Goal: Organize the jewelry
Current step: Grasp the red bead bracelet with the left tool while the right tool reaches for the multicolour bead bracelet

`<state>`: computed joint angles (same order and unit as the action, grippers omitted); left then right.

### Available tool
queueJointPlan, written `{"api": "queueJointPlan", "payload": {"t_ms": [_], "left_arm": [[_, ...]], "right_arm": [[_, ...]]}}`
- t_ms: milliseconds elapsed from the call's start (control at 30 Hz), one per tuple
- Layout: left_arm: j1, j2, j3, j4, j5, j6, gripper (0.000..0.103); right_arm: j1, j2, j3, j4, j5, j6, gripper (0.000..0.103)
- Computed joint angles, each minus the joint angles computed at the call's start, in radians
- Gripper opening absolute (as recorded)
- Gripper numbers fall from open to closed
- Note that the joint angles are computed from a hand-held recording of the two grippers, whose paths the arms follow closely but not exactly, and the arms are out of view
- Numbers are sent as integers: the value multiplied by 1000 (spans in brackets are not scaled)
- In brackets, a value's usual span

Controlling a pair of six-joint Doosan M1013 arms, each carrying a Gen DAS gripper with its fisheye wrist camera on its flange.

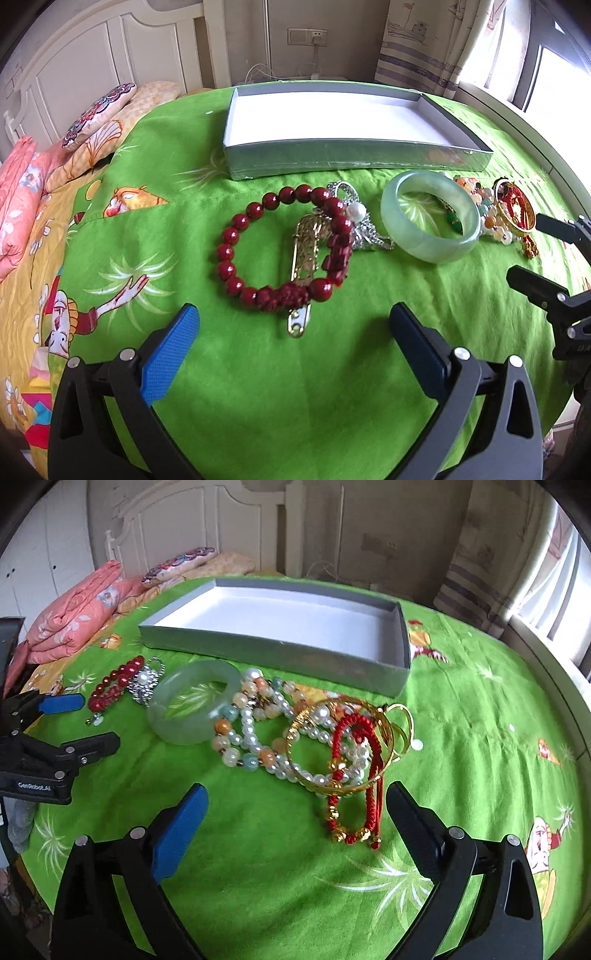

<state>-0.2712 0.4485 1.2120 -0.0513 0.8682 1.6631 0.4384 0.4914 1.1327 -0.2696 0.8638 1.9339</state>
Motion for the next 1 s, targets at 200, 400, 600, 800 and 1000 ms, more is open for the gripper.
{"api": "queueJointPlan", "payload": {"t_ms": [200, 400, 600, 800, 1000], "left_arm": [[5, 3, -11, -18, 13, 20, 101], [58, -12, 13, -236, -18, 100, 100], [50, -45, 57, -243, -113, 181, 72], [8, -37, 35, -103, -126, 218, 47], [-40, -24, 34, 106, -136, 147, 27]], "right_arm": [[35, -1, 2, -142, -30, 24, 80], [48, 42, -59, -155, 5, -61, 59], [49, 44, -58, -150, 3, -70, 34], [32, 28, -38, -102, -38, -38, 17], [31, 21, -26, -111, -59, -16, 16]]}}
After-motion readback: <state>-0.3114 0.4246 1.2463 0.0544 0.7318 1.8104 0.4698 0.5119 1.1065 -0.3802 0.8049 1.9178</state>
